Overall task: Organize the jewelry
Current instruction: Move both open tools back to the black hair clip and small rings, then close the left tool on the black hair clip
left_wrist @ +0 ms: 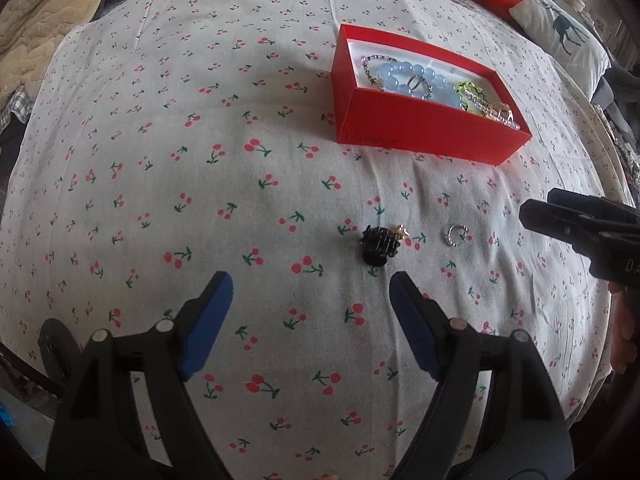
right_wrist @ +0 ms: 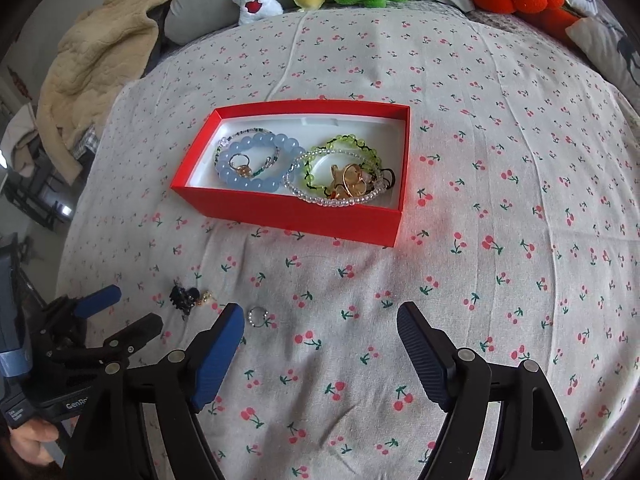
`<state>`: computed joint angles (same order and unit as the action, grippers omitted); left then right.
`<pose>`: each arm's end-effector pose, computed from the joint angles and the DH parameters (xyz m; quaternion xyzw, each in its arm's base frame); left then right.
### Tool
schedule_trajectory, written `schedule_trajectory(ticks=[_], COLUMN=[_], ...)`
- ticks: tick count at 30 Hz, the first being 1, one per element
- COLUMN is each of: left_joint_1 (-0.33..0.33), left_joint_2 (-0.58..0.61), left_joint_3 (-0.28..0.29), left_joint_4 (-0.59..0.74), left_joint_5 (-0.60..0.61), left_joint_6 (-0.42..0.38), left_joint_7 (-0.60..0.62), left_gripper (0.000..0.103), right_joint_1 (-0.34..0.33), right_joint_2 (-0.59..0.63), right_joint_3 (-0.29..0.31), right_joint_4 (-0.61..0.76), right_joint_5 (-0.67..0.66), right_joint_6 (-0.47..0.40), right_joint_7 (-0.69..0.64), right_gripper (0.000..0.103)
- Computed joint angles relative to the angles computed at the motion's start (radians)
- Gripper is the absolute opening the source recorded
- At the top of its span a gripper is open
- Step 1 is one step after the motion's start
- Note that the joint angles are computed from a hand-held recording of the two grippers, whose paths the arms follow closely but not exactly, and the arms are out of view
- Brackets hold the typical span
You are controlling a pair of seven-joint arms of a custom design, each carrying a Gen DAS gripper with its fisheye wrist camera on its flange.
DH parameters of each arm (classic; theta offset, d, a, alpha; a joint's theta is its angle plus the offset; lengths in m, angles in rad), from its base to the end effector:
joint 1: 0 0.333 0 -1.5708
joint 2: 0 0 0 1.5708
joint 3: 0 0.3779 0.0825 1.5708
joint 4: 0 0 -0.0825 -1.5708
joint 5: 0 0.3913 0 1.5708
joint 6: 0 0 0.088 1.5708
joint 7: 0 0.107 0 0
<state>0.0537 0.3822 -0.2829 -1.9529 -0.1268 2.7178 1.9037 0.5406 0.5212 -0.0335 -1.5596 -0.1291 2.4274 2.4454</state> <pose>0.6650 -0.1314 0.3836 -0.5332 0.8188 -0.1941 0.0869 0.6627 0.3733 0.4301 -0.5926 0.7848 -0.0738 0.1657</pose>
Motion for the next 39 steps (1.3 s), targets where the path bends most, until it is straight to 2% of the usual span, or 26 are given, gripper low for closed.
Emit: schedule_trajectory(ticks=[3,10,13,16,21,25,28,33,37,39], left_joint_1=[0.006,0.065,0.121,0.24,0.319,0.351,0.339,0.355,0.362,0.36], left_joint_2=[0.002,0.004,0.006,0.025,0.074,0.102,0.107,0.123,0.128,0.124], left_joint_3=[-0.002,-0.06,-0.127,-0.271,-0.376,-0.423,-0.416,-0.441,-0.453,-0.453], left_joint_4=[-0.026,-0.081,-0.1,-0.126,-0.121,-0.108,-0.1,-0.085,-0.078,-0.074], left_joint_5=[0.013,-0.024,-0.079,-0.19,-0.23,-0.209,-0.179,-0.159,-0.148,-0.15], left_joint_6=[0.034,0.127,0.157,0.224,0.281,0.294,0.291,0.273,0.252,0.238], left_joint_7=[0.025,0.132,0.214,0.379,0.455,0.448,0.407,0.379,0.372,0.374], left_gripper=[0.081,0.081,0.081,0.081,0.079,0.065,0.051,0.049,0.027,0.026], right_joint_1=[0.009,0.017,0.018,0.017,0.034,0.034,0.031,0.03,0.031,0.032], right_joint_2=[0.005,0.017,0.028,0.046,0.059,0.06,0.059,0.062,0.062,0.066], right_joint_3=[-0.001,0.01,0.012,0.017,0.007,0.009,0.01,0.01,0.008,0.008], right_joint_4=[-0.001,0.003,0.012,0.028,0.045,0.045,0.041,0.044,0.044,0.05], right_joint_5=[-0.016,-0.03,-0.028,-0.017,-0.042,-0.042,-0.039,-0.036,-0.036,-0.036], right_joint_6=[-0.028,-0.076,-0.097,-0.123,-0.143,-0.142,-0.137,-0.134,-0.135,-0.137], right_joint_7=[-0.011,-0.052,-0.067,-0.081,-0.093,-0.104,-0.114,-0.123,-0.127,-0.128], right_gripper=[0.08,0.08,0.081,0.081,0.083,0.083,0.083,0.083,0.083,0.084])
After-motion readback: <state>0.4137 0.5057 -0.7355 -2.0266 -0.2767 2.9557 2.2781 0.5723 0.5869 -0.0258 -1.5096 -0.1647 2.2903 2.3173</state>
